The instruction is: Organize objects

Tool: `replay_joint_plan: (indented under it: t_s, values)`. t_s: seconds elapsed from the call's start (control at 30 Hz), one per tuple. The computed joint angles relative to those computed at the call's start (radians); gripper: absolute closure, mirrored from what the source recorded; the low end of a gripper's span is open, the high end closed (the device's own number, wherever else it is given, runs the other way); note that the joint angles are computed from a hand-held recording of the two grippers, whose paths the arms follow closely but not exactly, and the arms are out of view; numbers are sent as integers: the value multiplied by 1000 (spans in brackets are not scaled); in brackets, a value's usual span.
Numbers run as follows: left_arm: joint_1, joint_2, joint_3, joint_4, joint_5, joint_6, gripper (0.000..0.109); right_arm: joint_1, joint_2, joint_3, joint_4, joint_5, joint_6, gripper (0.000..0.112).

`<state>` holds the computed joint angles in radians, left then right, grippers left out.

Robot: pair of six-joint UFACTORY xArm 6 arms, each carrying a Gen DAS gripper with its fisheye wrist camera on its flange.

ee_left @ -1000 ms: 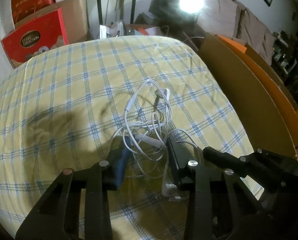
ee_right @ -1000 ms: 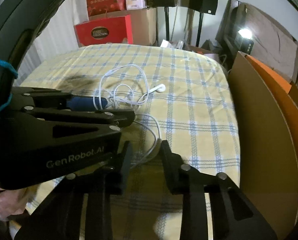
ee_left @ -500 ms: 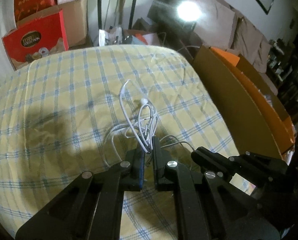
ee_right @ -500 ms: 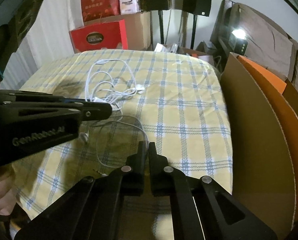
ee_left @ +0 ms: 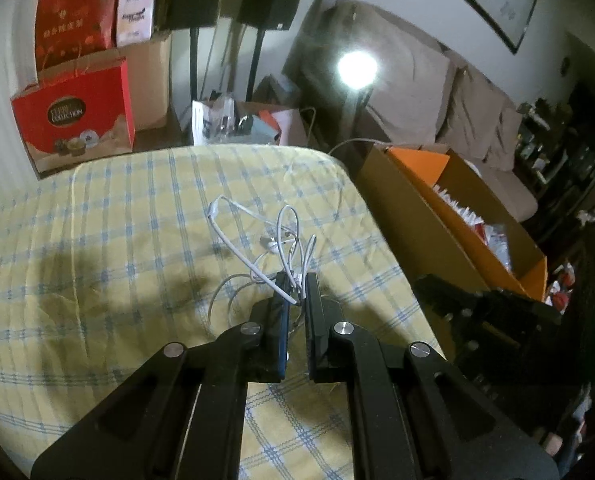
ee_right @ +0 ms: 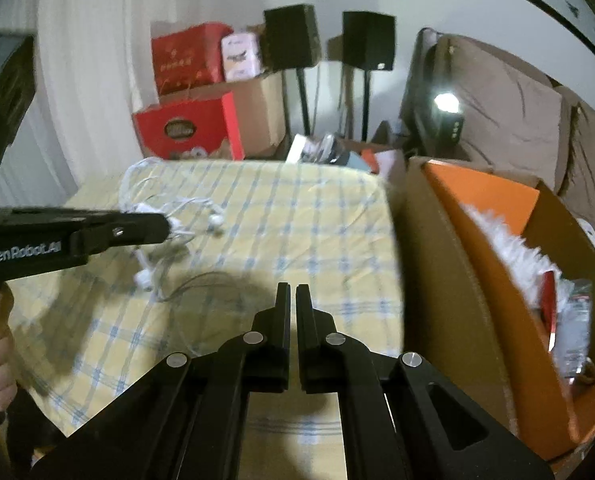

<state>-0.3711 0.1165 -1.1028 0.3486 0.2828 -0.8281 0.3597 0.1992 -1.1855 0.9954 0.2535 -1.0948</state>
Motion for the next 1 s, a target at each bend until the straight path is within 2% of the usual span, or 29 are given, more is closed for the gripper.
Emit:
replay_joint_plan:
  t_s: [0.27,0.4,0.47,0.5,0.53,0.57,0.7,0.73,0.8,0.9,1.0]
  values:
    - [5,-28,6,51,6,-39,102,-57,-24,-14,58,11,-23,110]
    - [-1,-35,5,36,6,-17,102,-70,-13,-26,45,52,9,107]
    - [-7,-39,6,26,3,-3,102,-70,-7,-34,52,111,-6,106]
    - [-11,-41,4,26,5,1,102,-65,-2,-38,66,142,-30,99]
    - [-14,-42,3,26,5,4,102,-61,0,-37,81,160,-53,77]
    - [-18,-43,1,21,5,11,102,-52,2,-34,111,181,-91,60]
    - [-32,-44,-5,-7,10,53,102,-15,-3,-9,175,222,-212,56]
    - [-38,-43,-7,-37,11,85,102,-7,-3,-4,176,235,-228,50]
    - [-48,-42,-7,-88,2,134,102,14,-3,7,195,229,-256,48]
    - [-57,-44,-11,-105,5,154,102,24,0,14,244,236,-285,37]
    - [-62,-45,-12,-109,2,159,102,15,-7,20,363,267,-367,34]
